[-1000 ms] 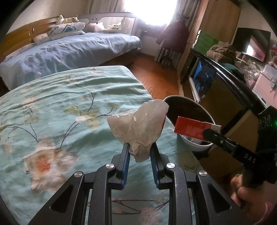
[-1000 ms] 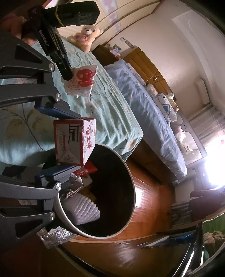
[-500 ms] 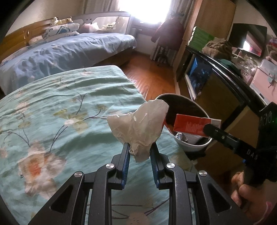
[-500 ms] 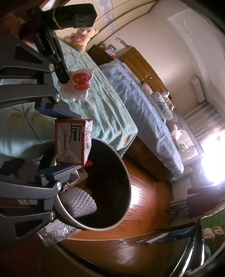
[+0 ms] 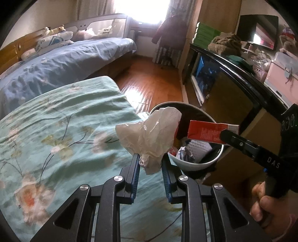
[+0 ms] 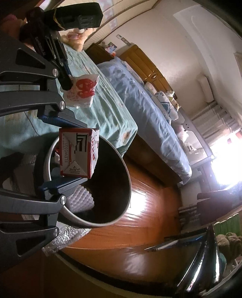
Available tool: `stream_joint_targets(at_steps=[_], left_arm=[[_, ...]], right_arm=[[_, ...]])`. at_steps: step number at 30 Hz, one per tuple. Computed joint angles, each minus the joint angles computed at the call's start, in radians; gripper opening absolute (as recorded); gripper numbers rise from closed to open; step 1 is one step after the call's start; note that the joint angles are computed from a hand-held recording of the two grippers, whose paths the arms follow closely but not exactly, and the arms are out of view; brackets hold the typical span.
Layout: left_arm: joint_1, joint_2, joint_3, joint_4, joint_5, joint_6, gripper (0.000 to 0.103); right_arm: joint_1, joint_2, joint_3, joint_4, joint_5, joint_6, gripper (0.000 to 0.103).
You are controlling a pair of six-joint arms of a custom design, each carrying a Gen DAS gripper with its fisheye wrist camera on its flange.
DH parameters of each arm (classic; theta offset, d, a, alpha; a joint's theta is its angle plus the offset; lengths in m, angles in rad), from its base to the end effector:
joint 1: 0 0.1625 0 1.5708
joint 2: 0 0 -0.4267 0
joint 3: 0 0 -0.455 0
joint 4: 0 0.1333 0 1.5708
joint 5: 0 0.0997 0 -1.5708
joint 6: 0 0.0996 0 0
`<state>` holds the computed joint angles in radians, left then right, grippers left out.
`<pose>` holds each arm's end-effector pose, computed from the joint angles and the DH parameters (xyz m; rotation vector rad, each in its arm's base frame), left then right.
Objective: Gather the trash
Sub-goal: 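Carry tissue and milk carton over the dark round bin with both tools, then hold tissue and milk carton above the bin opening with both tools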
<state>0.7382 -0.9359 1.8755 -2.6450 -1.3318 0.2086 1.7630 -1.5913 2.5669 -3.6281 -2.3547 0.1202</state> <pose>-0.3629 -0.5423 0.0562 1.4421 2.5631 -0.2970 0.1297 -0.3369 0.2672 -0.4576 -2.1756 1.4188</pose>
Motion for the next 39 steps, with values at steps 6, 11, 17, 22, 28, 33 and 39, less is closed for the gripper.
stream_joint_targets(at_steps=[6,11,17,22,28,33,39], left_arm=[[-0.013,0.027,-0.019,0.004,-0.001,0.007,0.022],[-0.020,0.051,-0.036,0.002,0.003,0.013,0.022],[-0.027,0.070,-0.049,0.001,0.006,0.014,0.022],[-0.027,0.081,-0.056,0.000,0.007,0.017,0.022],[-0.027,0.087,-0.063,0.003,0.006,0.021,0.022],[-0.028,0.090,-0.065,0.002,0.005,0.023,0.022],[-0.028,0.092,-0.067,0.001,0.005,0.023,0.022]], right_arm=[[-0.015,-0.015,0.006,-0.004,-0.005,-0.006,0.048],[-0.032,-0.028,0.010,-0.003,-0.003,-0.014,0.048],[-0.044,-0.036,0.011,-0.006,0.000,-0.022,0.048],[-0.051,-0.040,0.012,-0.007,0.006,-0.023,0.048],[-0.053,-0.044,0.013,-0.009,0.007,-0.027,0.048],[-0.052,-0.044,0.013,-0.008,0.008,-0.025,0.048],[-0.051,-0.058,0.011,0.001,0.004,-0.031,0.048]])
